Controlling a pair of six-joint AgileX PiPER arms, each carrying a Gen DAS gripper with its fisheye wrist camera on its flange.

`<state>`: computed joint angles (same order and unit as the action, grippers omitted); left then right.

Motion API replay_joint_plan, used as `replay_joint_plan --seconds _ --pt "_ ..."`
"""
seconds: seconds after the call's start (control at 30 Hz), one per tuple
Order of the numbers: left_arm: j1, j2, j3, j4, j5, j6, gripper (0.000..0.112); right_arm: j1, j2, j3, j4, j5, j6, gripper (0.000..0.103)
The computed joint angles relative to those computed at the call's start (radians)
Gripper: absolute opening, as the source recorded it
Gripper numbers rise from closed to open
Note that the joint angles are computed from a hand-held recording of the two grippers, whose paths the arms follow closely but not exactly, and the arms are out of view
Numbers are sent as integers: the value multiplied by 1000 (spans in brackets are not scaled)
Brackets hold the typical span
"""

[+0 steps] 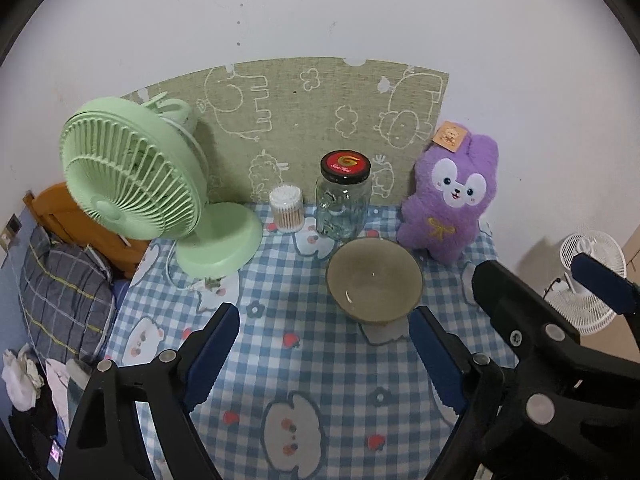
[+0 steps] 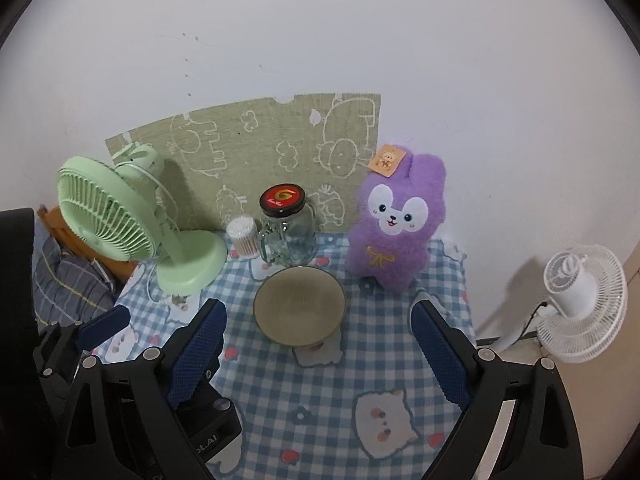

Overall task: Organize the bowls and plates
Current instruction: 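Move both grippers toward the patterned bowl beside the glass jar, then grasp the rim of the patterned bowl with both grippers and lift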

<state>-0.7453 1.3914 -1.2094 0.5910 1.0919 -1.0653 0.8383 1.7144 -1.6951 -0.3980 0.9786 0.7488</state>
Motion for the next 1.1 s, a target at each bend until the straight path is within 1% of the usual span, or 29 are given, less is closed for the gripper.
replay_joint_plan --seconds 0.1,0.2,0.33,0.43,0.53,0.57,0.63,0.67,0.73,0.83,0.93,1.03,1.1 --pt "43 37 6 0 -61 29 81 -21 38 -2 -10 -35 -18 95" --pt "83 74 7 -17 -106 60 81 -47 82 -23 23 -57 -69 95" --pt "139 117 22 -53 -198 95 81 -83 149 -59 71 -79 -115 95" --pt "173 157 18 -73 -248 122 81 -107 191 -77 103 -106 -139 95" --pt "184 193 22 -30 -290 94 81 -98 214 -65 10 -148 -69 94" --pt "184 206 21 -13 -297 83 81 -98 228 -69 -11 -160 -69 93" --pt "196 233 17 -13 -316 86 81 -114 261 -102 30 -156 -125 91" --pt "206 246 12 -28 -325 97 81 -121 276 -114 44 -155 -137 87" --pt "219 272 2 -46 -333 104 81 -134 300 -128 63 -158 -144 85" --pt "227 308 -8 -32 -350 75 79 -151 319 -128 87 -176 -151 82" --pt "242 340 -20 -50 -376 98 77 -167 350 -142 107 -181 -165 78" --pt "254 387 -47 -62 -384 115 74 -183 382 -163 136 -176 -186 74" --pt "248 413 -63 -33 -371 88 70 -200 407 -178 188 -176 -228 70"
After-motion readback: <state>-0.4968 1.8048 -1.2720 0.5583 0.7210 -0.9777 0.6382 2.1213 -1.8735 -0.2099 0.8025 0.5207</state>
